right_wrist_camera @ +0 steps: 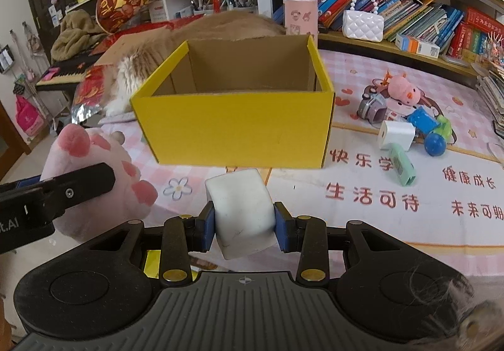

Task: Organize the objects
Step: 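Carry the plush ball and foam cube over the yellow cardboard box with both grippers, then open the left gripper to drop the plush ball while the right drops the cube into the box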

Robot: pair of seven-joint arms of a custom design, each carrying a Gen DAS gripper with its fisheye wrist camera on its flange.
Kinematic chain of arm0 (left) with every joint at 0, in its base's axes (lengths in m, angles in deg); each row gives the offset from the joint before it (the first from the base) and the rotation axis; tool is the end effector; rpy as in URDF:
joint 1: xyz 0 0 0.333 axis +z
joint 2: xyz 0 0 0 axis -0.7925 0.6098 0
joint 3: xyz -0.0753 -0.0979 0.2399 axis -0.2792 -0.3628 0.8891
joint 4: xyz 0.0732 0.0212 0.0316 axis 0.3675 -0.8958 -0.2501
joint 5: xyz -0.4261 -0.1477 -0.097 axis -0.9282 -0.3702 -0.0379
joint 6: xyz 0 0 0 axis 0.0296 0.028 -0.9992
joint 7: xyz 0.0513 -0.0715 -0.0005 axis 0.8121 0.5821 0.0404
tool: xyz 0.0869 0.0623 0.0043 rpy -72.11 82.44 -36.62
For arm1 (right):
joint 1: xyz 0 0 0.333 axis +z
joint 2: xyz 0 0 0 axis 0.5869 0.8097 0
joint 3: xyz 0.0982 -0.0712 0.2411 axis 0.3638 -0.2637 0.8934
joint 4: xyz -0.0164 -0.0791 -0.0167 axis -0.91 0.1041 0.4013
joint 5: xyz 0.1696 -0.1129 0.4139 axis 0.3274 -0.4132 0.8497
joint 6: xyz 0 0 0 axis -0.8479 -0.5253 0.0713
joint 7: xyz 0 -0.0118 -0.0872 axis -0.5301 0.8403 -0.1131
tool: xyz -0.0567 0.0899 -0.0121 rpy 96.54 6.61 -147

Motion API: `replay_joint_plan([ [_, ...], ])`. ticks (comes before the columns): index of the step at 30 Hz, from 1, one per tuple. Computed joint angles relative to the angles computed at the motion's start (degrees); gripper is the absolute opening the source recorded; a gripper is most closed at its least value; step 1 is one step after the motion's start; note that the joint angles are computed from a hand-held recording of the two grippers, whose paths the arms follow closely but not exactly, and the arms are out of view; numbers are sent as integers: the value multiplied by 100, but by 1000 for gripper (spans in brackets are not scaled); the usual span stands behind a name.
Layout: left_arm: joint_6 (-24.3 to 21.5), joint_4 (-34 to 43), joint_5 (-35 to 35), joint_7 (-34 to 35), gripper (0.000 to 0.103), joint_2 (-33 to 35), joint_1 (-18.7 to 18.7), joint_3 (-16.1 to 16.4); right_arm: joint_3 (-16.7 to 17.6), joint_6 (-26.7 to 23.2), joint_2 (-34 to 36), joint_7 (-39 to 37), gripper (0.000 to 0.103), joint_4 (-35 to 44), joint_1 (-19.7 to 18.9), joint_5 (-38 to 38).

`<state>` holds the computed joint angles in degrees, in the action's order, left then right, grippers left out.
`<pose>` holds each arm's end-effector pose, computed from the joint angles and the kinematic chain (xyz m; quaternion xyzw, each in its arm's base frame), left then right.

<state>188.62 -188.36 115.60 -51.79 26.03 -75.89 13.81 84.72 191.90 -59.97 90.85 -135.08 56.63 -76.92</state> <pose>0.4396 -0.4751 0.4602 -0.4963 0.7217 -0.4618 0.1403 0.3805 0.3363 0.4492 -0.5536 0.7344 -0.2732 0.2819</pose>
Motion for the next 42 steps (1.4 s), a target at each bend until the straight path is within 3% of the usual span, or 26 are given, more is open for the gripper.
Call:
replay_joint_plan([
  [8,-23,864,1331,-903,66,508,-176,260,-61,373,48,-134,35,158,-328,-380],
  [13,-170,1794,2110,-1332,66,1136,-575,643,-66,706,200,-162,35,402,-721,-865],
  [18,-299,2712,2408,-1673,66,1805,-980,1041,-166,1065,535,-323,35,724,-1110,-1420],
  [23,-543,3634,1834,-1108,66,2586,-1193,1166,-426,1109,1045,-738,35,1053,-1216,-1599],
  [31,-1193,4477,599,245,66,3385,-1375,1161,-900,1243,1738,-1767,35,1337,-1045,-1432],
  [42,-1930,5729,-207,1471,67,4308,-1796,1490,-1332,1412,2692,-3460,35,1956,-721,-956],
])
